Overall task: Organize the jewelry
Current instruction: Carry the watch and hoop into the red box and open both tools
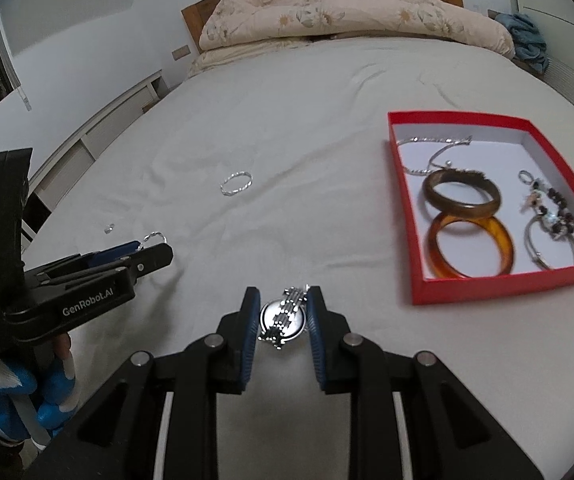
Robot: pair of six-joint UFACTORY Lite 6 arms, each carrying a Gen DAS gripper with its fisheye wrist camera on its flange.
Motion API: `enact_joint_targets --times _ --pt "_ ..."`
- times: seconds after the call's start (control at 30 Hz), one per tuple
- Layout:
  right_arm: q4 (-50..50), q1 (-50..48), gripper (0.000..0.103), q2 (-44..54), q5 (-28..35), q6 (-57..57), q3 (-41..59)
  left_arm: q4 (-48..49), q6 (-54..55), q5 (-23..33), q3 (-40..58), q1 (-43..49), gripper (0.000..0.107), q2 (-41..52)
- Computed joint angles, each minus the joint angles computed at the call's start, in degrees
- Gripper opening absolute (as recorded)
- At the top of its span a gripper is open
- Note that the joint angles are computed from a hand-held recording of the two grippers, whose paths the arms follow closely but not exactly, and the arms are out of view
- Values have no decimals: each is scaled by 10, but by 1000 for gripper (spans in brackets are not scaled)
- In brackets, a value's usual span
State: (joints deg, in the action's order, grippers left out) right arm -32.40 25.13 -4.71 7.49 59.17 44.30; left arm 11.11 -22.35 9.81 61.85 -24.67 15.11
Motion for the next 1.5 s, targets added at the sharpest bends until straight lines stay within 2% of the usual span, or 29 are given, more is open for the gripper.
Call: enact_joint_targets --times 0.07,0.4,0.6,0.93,1.23,1.4,1.5 --pt "35 2 22 -24 13 -37 -8 27 -31 7 -13 -12 41 -23" --pt "68 38 22 -174 105 -58 -60 150 -184 69 -56 -90 41 -136" --pt "42 84 22 -276 188 -19 -89 224 -283 132 -76 -160 41 -204" --pt "-31 226 22 -418 364 97 -111 293 -388 241 -95 -280 41 -294" --pt "-76 351 22 -508 513 172 -112 326 -438 300 -71 -358 41 -298" --pt "-73 359 22 -557 564 154 -111 337 -452 314 -32 -388 41 -263" --pt "-44 302 22 -591 566 87 -106 342 -457 316 6 -401 41 -224"
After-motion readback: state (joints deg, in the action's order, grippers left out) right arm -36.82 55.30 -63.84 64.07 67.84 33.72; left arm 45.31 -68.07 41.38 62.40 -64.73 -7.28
